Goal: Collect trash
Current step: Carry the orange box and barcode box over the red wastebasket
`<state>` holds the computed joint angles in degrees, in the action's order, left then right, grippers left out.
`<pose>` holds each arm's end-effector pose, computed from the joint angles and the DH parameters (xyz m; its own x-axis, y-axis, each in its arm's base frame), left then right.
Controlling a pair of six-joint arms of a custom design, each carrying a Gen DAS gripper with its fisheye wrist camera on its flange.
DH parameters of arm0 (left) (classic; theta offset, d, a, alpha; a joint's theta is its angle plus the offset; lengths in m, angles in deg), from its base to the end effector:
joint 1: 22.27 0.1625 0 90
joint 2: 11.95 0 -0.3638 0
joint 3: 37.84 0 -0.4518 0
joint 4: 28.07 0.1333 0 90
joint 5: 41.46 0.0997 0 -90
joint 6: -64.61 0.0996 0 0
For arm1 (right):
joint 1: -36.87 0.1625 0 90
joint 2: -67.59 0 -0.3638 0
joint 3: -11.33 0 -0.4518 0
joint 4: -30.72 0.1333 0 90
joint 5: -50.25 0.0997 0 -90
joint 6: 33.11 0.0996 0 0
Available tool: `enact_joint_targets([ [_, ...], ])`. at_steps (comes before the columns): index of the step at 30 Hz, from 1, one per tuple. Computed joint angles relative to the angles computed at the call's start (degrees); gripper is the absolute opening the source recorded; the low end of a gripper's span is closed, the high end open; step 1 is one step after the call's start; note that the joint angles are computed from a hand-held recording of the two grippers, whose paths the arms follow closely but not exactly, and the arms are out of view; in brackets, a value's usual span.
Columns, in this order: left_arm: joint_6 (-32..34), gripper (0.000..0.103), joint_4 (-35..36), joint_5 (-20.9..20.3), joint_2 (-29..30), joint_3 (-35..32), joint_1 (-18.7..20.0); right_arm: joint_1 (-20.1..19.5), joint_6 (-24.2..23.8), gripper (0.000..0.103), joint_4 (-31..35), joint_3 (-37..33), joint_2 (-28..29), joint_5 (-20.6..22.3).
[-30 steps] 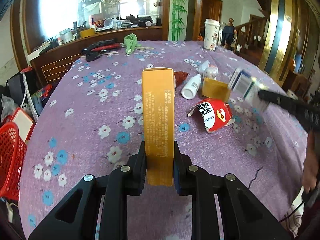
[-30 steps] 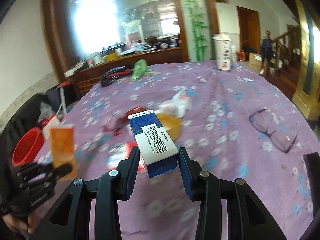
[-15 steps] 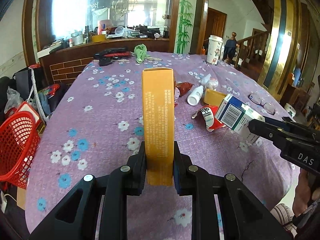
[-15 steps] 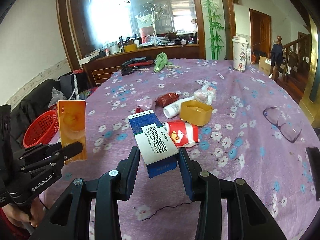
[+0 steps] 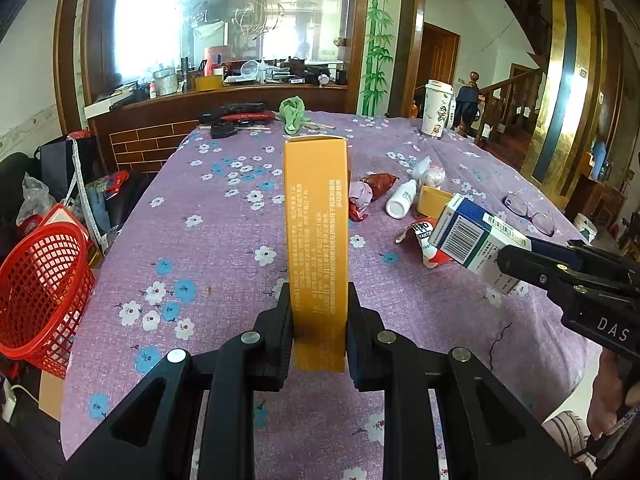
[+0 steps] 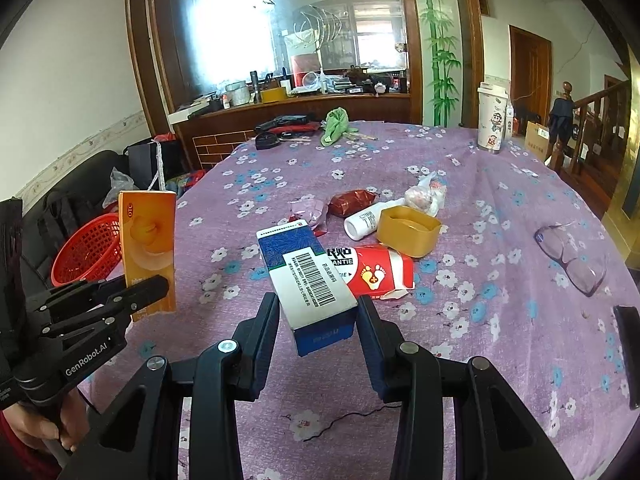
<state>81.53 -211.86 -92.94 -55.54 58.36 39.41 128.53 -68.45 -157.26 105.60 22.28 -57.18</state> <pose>-0.1431 -0.6774 0.0614 -0.7411 0.2026 -0.6401 0.5987 0.6309 -0.4935 0.1234 -0.6863 0.0933 -0.7723 -0.2173 0.5969 -0.5709 0.6495 -0.5022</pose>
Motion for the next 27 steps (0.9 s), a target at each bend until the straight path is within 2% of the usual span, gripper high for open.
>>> enact_joint_targets([
  [18, 0.2, 0.021, -1.3, 0.8, -0.2, 0.6, 0.4, 0.4, -0.5, 0.042, 1.0, -0.7, 0.9, -0.3],
  [27, -0.1, 0.021, -3.9, 1.5, -3.4, 2.5, 1.4, 2.6, -0.4, 0.042, 6.2, -4.8, 3.1, 0.7],
])
